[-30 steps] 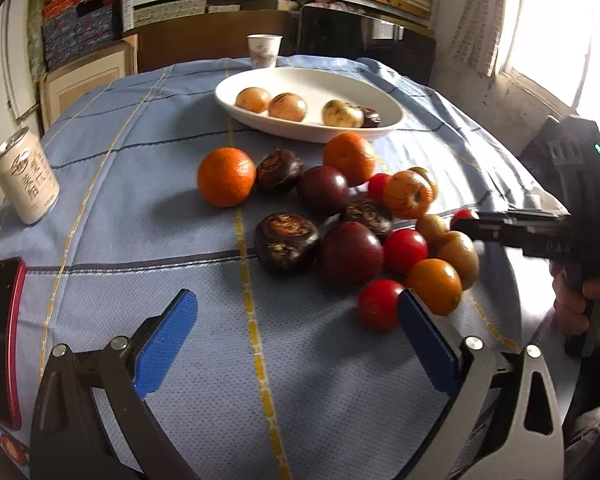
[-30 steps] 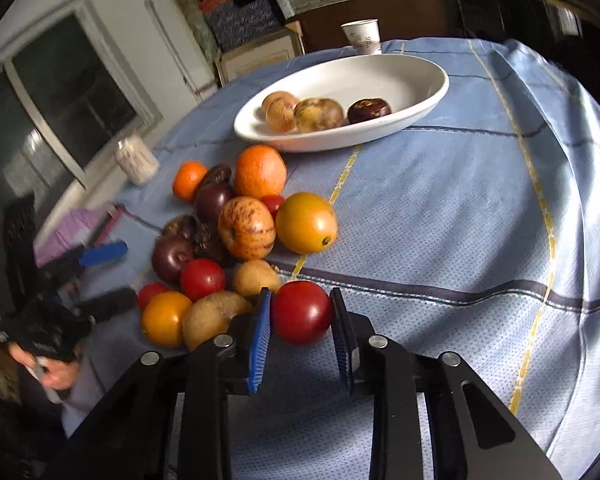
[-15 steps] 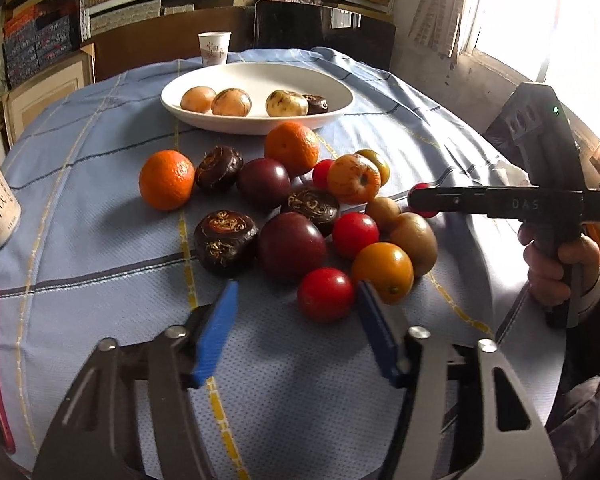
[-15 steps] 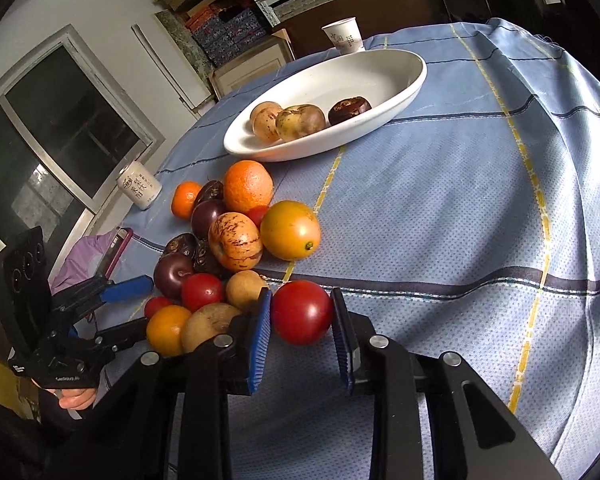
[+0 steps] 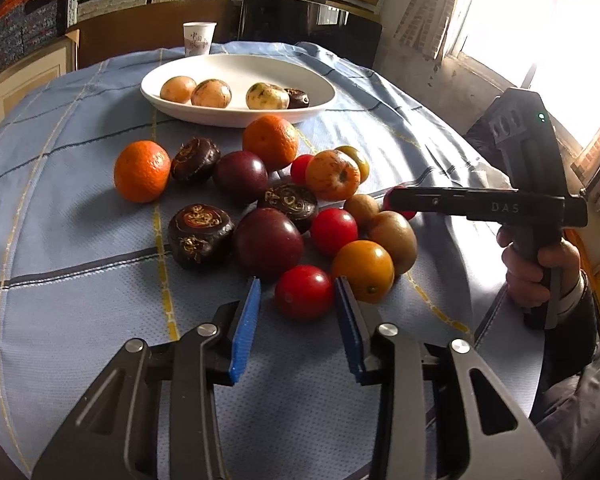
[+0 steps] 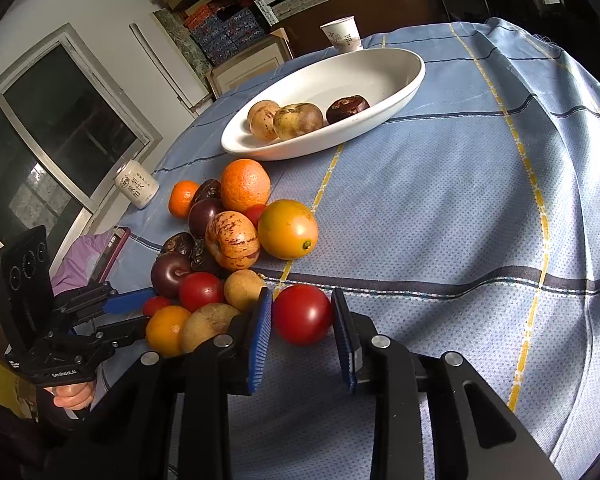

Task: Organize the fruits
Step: 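Grasp a red tomato with the right tool while the left tool grasps another red tomato, then carry both red tomatoes over the white oval plate and open both tools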

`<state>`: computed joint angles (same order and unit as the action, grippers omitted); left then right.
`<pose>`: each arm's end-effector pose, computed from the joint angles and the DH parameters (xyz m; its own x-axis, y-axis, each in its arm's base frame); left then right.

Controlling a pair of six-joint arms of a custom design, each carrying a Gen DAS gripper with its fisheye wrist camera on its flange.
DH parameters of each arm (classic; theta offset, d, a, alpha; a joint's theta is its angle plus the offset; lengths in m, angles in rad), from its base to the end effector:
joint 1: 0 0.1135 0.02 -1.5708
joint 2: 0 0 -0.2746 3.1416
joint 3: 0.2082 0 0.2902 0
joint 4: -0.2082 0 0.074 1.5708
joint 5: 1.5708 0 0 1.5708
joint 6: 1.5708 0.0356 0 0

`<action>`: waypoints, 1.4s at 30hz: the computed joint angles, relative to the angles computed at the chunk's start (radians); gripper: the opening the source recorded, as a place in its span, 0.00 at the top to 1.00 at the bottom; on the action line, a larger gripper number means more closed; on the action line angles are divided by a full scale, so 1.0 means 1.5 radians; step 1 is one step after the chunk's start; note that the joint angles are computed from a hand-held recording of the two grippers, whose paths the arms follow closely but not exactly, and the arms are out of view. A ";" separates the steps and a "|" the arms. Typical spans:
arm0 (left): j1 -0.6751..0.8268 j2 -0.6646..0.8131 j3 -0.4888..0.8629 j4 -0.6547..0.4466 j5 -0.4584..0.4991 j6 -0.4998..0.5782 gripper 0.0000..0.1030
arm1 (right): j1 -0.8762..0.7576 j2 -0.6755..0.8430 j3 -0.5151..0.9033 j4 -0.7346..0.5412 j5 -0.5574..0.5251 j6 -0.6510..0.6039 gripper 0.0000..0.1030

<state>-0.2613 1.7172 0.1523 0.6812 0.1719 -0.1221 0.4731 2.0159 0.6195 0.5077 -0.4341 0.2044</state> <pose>0.1828 -0.0552 0.0173 -0.7851 0.0857 -0.6135 0.2657 0.9412 -0.2085 0.2723 0.1562 0.0096 -0.8084 -0.2069 -0.5510 -0.4956 0.7443 0.4476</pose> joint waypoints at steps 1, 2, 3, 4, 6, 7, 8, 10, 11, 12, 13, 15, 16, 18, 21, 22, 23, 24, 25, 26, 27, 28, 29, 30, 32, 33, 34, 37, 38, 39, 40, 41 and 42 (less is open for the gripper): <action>0.001 0.005 0.006 -0.004 0.002 -0.004 0.64 | 0.000 0.000 0.001 0.000 0.001 -0.001 0.70; 0.000 0.010 0.014 -0.011 0.004 -0.009 0.64 | -0.001 0.001 0.001 0.000 0.001 -0.001 0.70; 0.000 0.013 0.018 -0.016 0.004 -0.011 0.64 | -0.001 0.001 0.001 0.000 0.001 -0.001 0.70; -0.002 0.017 0.025 -0.022 0.004 -0.014 0.64 | -0.001 0.002 0.001 0.001 0.001 -0.001 0.70; -0.004 0.020 0.030 -0.029 0.002 -0.014 0.64 | 0.000 0.001 0.001 0.000 0.001 -0.001 0.70; -0.007 0.019 0.030 -0.032 -0.001 -0.015 0.64 | -0.001 0.001 0.001 0.000 0.001 -0.002 0.70; -0.010 0.018 0.031 -0.036 -0.005 -0.015 0.64 | -0.002 0.002 0.002 -0.001 0.000 -0.002 0.70; -0.022 0.014 0.032 -0.045 -0.017 -0.014 0.64 | 0.000 0.001 0.001 -0.001 0.001 -0.002 0.70; -0.026 0.014 0.035 -0.049 -0.021 -0.013 0.64 | -0.001 0.004 0.004 -0.006 -0.002 -0.004 0.70; -0.032 0.019 0.044 -0.062 -0.027 -0.012 0.64 | 0.000 0.005 0.006 -0.007 -0.002 -0.004 0.69; -0.036 0.021 0.048 -0.069 -0.031 -0.013 0.64 | 0.000 0.006 0.008 -0.009 -0.002 -0.006 0.69; -0.049 0.020 0.052 -0.076 -0.048 -0.015 0.64 | 0.003 0.006 0.008 -0.010 0.002 -0.006 0.69; -0.057 0.020 0.053 -0.079 -0.059 -0.016 0.64 | 0.004 0.005 0.009 -0.012 0.006 -0.009 0.69; -0.063 0.018 0.054 -0.083 -0.069 -0.017 0.64 | 0.012 0.002 0.007 -0.015 0.020 -0.013 0.69; -0.078 0.013 0.058 -0.096 -0.092 -0.026 0.64 | 0.024 -0.005 0.005 -0.019 0.041 -0.017 0.68; -0.084 0.011 0.060 -0.102 -0.100 -0.030 0.65 | 0.029 -0.008 0.005 -0.022 0.050 -0.018 0.68; -0.090 0.010 0.064 -0.111 -0.110 -0.036 0.65 | 0.036 -0.011 0.005 -0.026 0.063 -0.022 0.68; -0.099 0.008 0.069 -0.121 -0.123 -0.044 0.65 | 0.042 -0.016 0.004 -0.031 0.074 -0.026 0.68; -0.107 0.008 0.073 -0.129 -0.135 -0.049 0.65 | 0.051 -0.020 0.004 -0.037 0.094 -0.032 0.68; -0.114 0.007 0.076 -0.136 -0.145 -0.054 0.65 | 0.058 -0.023 0.002 -0.038 0.106 -0.034 0.68; -0.118 0.008 0.078 -0.140 -0.153 -0.058 0.65 | 0.062 -0.026 0.001 -0.039 0.116 -0.036 0.69; -0.126 0.006 0.083 -0.151 -0.165 -0.066 0.65 | 0.065 -0.027 0.001 -0.040 0.121 -0.037 0.70; -0.133 0.006 0.086 -0.159 -0.176 -0.073 0.65 | 0.065 -0.027 0.002 -0.043 0.124 -0.036 0.71; -0.139 0.007 0.089 -0.162 -0.184 -0.077 0.66 | 0.064 -0.028 0.002 -0.044 0.124 -0.036 0.71; -0.144 0.001 0.088 -0.166 -0.183 -0.083 0.72 | 0.069 -0.033 -0.001 -0.046 0.137 -0.036 0.71; -0.147 -0.001 0.088 -0.169 -0.188 -0.089 0.72 | 0.072 -0.037 -0.004 -0.047 0.148 -0.035 0.71; -0.150 -0.003 0.088 -0.172 -0.192 -0.094 0.72 | 0.075 -0.040 -0.006 -0.048 0.156 -0.035 0.71; -0.158 -0.012 0.083 -0.176 -0.202 -0.102 0.72 | 0.078 -0.056 -0.019 -0.045 0.167 -0.037 0.71; -0.160 -0.015 0.081 -0.176 -0.204 -0.104 0.72 | 0.079 -0.061 -0.024 -0.044 0.171 -0.038 0.71; -0.162 -0.020 0.078 -0.177 -0.207 -0.106 0.72 | 0.080 -0.065 -0.027 -0.042 0.174 -0.037 0.71; -0.164 -0.025 0.075 -0.179 -0.211 -0.108 0.72 | 0.080 -0.069 -0.031 -0.042 0.176 -0.037 0.71; -0.167 -0.030 0.073 -0.181 -0.214 -0.110 0.72 | 0.080 -0.072 -0.031 -0.043 0.178 -0.037 0.71; -0.168 -0.035 0.071 -0.183 -0.217 -0.111 0.72 | 0.081 -0.076 -0.032 -0.045 0.181 -0.038 0.71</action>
<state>-0.5140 1.6648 0.2587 0.4063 -0.1537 -0.2886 0.5945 1.9024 0.5712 0.4396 -0.1625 0.1479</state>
